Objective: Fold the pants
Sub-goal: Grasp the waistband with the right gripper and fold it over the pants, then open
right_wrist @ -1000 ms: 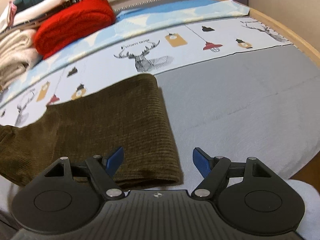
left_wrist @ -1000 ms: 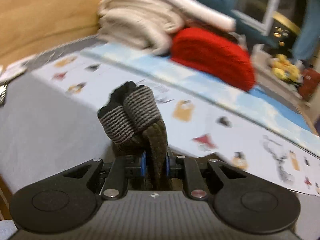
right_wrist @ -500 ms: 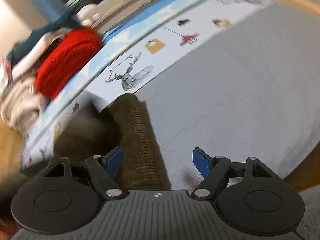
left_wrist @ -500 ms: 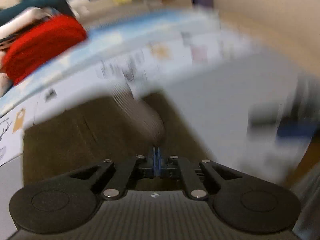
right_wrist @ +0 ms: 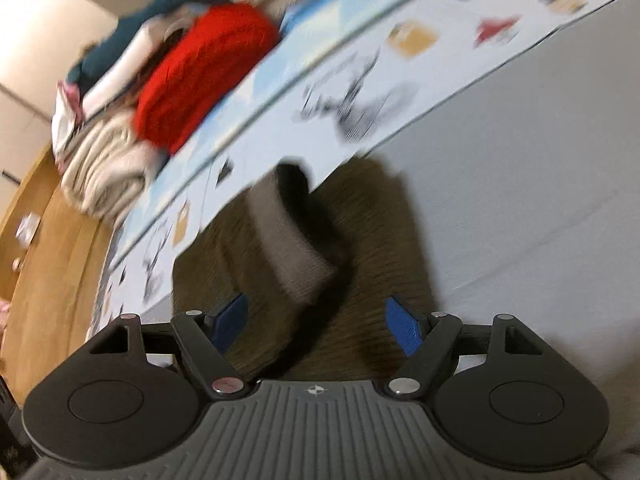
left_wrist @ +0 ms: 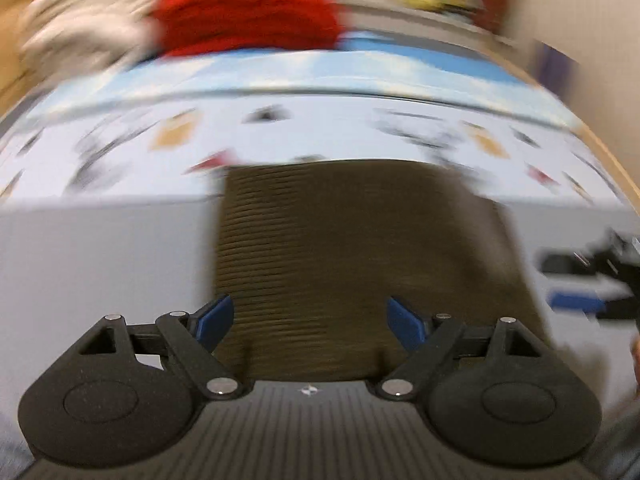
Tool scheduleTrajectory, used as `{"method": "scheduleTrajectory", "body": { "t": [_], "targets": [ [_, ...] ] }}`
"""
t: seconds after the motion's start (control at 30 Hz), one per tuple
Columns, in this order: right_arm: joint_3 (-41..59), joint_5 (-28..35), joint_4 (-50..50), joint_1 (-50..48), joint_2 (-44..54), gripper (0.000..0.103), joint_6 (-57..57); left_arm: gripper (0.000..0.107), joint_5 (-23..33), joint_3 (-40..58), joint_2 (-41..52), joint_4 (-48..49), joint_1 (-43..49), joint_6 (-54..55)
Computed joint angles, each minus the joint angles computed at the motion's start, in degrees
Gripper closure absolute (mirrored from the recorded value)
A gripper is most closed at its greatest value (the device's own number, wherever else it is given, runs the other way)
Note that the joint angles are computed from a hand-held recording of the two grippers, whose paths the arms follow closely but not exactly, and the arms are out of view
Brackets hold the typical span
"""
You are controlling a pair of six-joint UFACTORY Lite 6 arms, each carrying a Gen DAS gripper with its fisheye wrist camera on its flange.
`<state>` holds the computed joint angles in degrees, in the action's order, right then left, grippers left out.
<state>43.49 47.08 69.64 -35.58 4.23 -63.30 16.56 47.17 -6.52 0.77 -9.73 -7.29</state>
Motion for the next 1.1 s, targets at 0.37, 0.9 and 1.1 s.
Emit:
{"method": "scheduleTrajectory", "body": {
  "t": [0.37, 0.9, 1.1],
  "targets": [
    [11.5, -14.2, 15.1, 14.5, 18.5, 0.025, 6.6, 0.019, 10.4, 13.6, 12.9, -26.6, 29.9, 27.2],
    [-4.8, -10.3, 2.1, 7.2, -20.8, 0.075, 22.9, 0.019, 10.4, 7.5, 6.4, -31.6, 30.8, 32.7],
    [-12.5, -13.9, 7.0, -5.1, -5.7, 0.076, 8.0, 0.019, 9.8, 5.9, 6.0, -27.8, 26.9, 28.2]
  ]
}}
